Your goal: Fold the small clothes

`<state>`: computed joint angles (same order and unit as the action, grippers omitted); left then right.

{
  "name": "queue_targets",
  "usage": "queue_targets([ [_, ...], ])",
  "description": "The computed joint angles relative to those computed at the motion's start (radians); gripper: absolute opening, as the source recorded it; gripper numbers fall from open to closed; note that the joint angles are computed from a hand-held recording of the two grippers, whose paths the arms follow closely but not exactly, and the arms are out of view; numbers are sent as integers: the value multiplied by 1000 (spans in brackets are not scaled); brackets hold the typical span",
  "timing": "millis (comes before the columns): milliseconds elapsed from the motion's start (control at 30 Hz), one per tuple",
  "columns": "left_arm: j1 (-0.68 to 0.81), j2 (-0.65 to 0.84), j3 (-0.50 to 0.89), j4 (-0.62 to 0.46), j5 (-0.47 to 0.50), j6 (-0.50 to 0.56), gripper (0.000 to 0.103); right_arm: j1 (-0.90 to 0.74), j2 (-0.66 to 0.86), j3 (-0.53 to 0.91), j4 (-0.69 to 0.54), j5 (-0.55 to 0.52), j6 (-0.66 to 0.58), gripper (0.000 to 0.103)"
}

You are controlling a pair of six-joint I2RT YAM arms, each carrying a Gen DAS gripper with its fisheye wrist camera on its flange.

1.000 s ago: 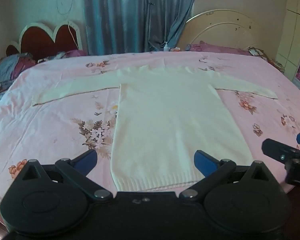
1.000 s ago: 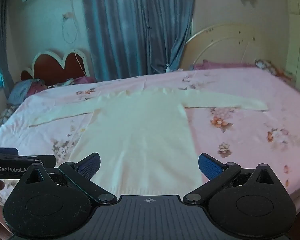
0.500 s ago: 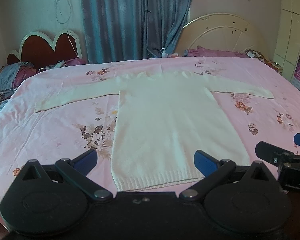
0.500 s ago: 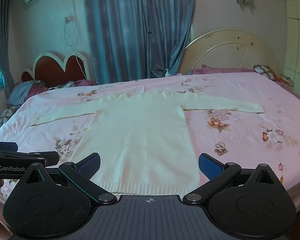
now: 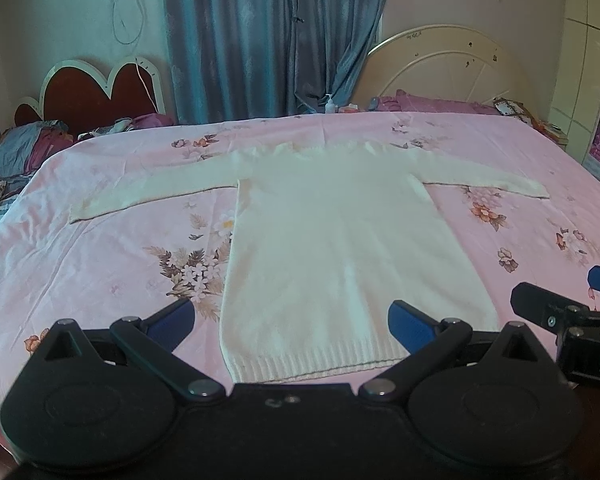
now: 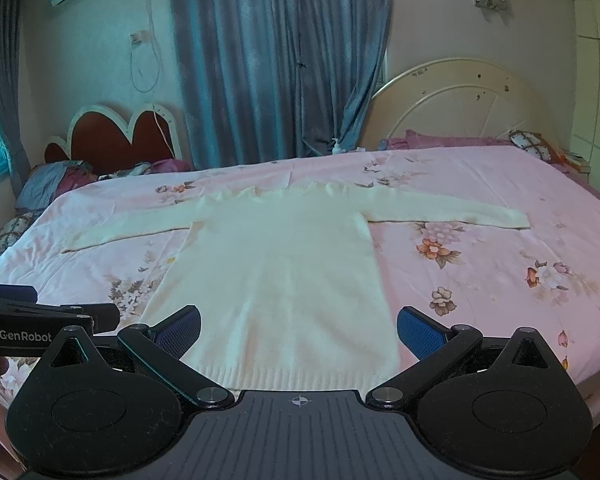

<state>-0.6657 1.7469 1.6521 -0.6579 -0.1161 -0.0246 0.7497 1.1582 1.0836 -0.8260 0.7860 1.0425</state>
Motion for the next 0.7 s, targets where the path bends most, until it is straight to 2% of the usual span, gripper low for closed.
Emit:
queue_targets([
  [700, -16, 14, -7, 4, -10, -15, 102, -10, -15, -20, 5, -6, 4, 103],
])
